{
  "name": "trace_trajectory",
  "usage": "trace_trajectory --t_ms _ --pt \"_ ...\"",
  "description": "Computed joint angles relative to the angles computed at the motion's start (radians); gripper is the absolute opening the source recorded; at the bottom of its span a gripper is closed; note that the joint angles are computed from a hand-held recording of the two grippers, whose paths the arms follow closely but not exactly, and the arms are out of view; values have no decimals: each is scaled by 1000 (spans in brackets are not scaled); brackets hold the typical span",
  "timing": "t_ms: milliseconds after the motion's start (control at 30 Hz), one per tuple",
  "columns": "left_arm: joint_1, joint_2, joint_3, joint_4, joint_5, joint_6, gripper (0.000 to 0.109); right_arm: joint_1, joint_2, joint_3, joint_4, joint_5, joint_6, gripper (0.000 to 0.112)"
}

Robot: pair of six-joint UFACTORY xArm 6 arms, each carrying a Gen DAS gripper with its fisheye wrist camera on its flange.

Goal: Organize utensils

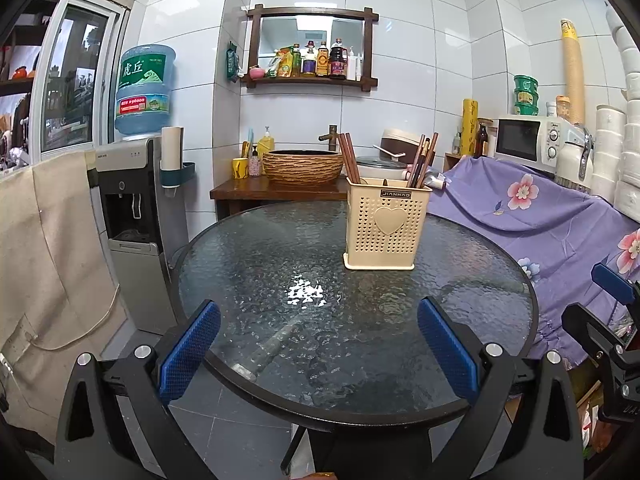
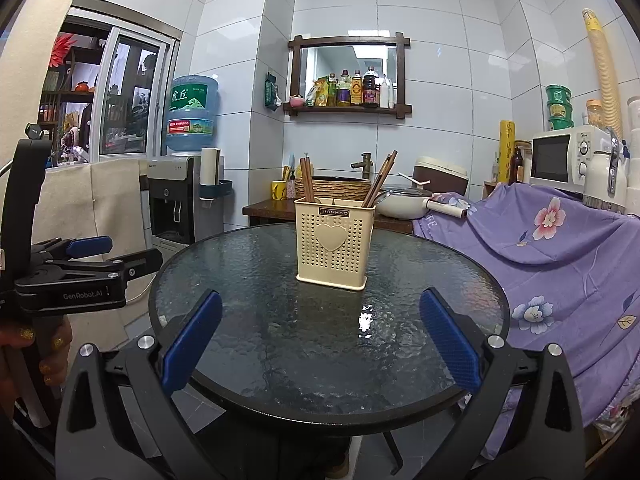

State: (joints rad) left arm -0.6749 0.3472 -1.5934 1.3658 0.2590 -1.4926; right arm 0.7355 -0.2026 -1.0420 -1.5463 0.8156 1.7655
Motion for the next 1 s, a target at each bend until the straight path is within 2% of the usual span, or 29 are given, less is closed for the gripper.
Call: trace_trajectory --t_ms 1000 --pt "-6 -3 2 -5 5 6 97 -1 3 4 -1 -2 9 97"
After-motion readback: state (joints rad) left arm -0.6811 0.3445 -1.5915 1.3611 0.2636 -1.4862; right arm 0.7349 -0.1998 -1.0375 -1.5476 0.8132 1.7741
